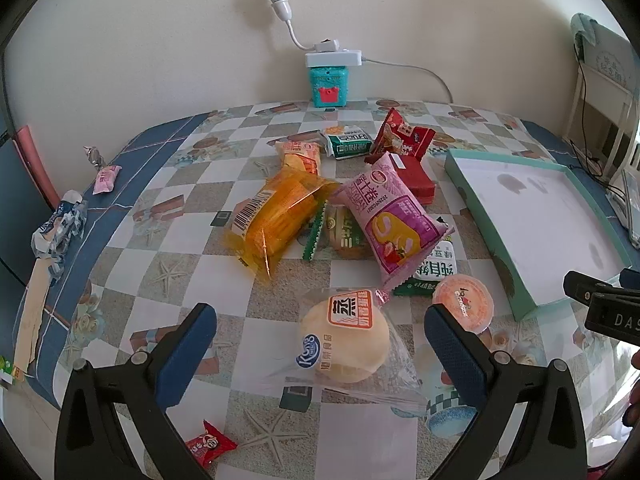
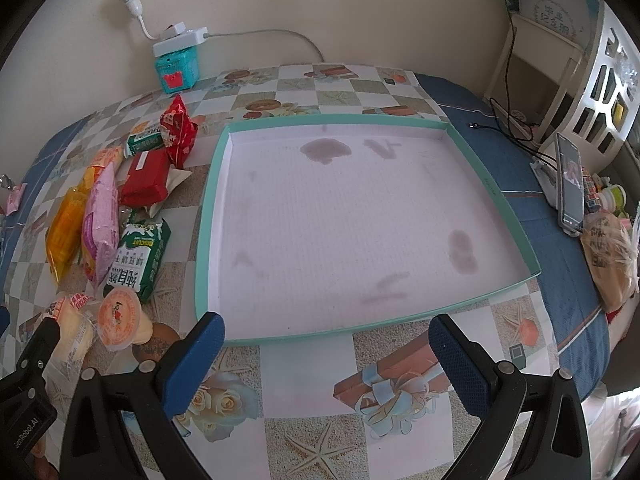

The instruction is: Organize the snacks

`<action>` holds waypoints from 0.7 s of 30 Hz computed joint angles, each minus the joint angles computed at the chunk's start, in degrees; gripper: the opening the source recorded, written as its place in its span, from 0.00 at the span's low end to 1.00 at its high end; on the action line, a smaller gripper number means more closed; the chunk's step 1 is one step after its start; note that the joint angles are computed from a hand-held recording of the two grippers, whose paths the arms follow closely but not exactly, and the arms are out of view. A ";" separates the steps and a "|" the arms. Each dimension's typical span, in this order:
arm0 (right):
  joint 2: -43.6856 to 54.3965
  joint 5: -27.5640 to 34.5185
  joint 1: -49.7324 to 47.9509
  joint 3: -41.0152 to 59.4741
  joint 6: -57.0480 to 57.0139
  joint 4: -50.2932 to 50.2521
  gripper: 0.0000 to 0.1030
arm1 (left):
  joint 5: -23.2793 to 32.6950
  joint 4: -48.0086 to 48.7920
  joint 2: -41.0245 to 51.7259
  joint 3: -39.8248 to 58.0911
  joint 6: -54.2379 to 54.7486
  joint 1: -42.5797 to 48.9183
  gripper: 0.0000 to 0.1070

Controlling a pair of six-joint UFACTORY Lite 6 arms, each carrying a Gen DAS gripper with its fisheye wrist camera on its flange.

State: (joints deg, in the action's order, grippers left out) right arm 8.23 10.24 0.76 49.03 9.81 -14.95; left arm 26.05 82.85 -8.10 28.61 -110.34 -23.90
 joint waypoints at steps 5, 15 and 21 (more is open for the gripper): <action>0.35 0.46 0.57 0.39 0.07 -0.51 1.00 | -0.51 -0.28 0.71 0.13 0.05 0.24 0.96; -0.68 -1.32 4.94 -1.26 -12.25 9.71 1.00 | -6.03 -1.47 2.22 0.17 1.25 5.48 0.96; -2.52 -3.50 10.12 -3.39 -17.29 12.36 0.96 | -9.79 -1.64 3.39 0.58 2.34 7.73 0.88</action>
State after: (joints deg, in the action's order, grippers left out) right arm 5.70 6.74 10.87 45.65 -7.48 -2.59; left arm 16.26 81.21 -4.72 29.19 -108.00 -16.18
